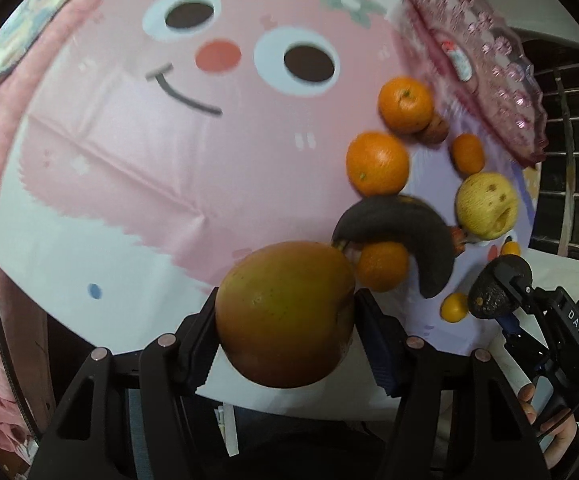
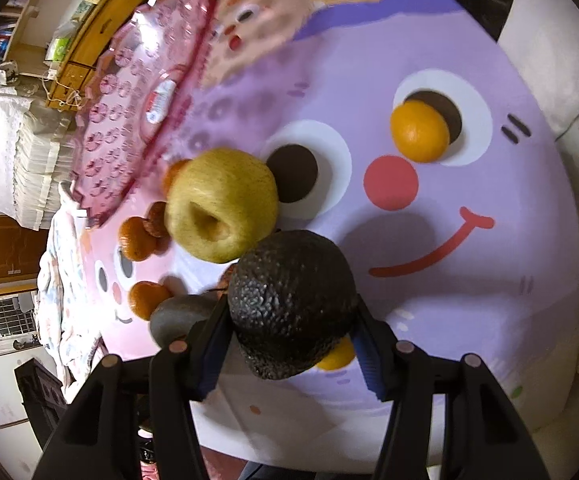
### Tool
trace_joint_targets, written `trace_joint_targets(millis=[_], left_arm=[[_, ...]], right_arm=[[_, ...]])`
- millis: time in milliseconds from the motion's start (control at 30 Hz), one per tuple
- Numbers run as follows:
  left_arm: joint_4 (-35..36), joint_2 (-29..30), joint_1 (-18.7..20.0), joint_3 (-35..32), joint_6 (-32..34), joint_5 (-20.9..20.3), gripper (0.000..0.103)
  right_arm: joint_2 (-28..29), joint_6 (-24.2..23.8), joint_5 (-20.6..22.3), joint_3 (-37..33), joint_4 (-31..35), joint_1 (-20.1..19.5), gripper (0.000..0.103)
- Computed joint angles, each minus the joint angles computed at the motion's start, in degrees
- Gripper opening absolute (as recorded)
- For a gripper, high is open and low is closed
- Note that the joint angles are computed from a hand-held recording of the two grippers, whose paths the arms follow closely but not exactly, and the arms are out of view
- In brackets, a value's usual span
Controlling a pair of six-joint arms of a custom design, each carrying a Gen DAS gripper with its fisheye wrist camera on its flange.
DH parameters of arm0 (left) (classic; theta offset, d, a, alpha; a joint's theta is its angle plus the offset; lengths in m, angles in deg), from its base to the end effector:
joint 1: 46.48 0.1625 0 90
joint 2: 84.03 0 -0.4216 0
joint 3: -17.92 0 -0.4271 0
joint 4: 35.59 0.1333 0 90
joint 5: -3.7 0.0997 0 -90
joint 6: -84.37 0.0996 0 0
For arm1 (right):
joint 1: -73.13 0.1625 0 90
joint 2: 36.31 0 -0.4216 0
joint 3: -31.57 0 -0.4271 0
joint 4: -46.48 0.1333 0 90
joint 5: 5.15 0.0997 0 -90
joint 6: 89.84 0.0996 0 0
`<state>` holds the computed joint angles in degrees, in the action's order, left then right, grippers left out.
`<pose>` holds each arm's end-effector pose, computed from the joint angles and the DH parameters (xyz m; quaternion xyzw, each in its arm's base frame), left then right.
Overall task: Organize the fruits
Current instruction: 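Carry the apple and avocado to the pink bowl and release both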
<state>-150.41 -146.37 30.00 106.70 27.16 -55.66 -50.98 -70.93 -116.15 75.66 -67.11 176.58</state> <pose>0.0211 -0.6997 0.2573 -0.3554 0.8965 -0.1418 0.2233 0.2972 -0.8231 -0.0432 -0.0375 -0.9813 0.0027 0.1887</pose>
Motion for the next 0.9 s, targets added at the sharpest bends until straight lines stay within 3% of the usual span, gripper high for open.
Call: trace_joint_targets(millis=[200,500,767,867,900], left_arm=[[6.0,-1.1,-2.6,-4.2,1.1,4.2,0.062],[8.8,0.3,-4.8,-12.6,9.8,8.9,0.062],[7.7,5.1,-4.9,-23.0,22.3,10.5,0.062],[7.4,8.3,-4.1,-28.3,27.1,10.2,0.062],[8.0,9.5,-3.8,-30.2,28.0,10.2,0.062]], right_arm=[[-1.3,-1.2,0.8,-1.0,-1.6,1.7,0.056],[-0.1,-3.6,1.0,-5.8,-5.2,3.6,0.056],[6.1,-3.4,0.2,-18.1,-3.2,4.7,0.057],[9.9,-3.1,-0.1,-25.1,-1.1,5.0,0.057],[12.7,-3.2,-0.4,-30.3,0.9,5.1,0.057]])
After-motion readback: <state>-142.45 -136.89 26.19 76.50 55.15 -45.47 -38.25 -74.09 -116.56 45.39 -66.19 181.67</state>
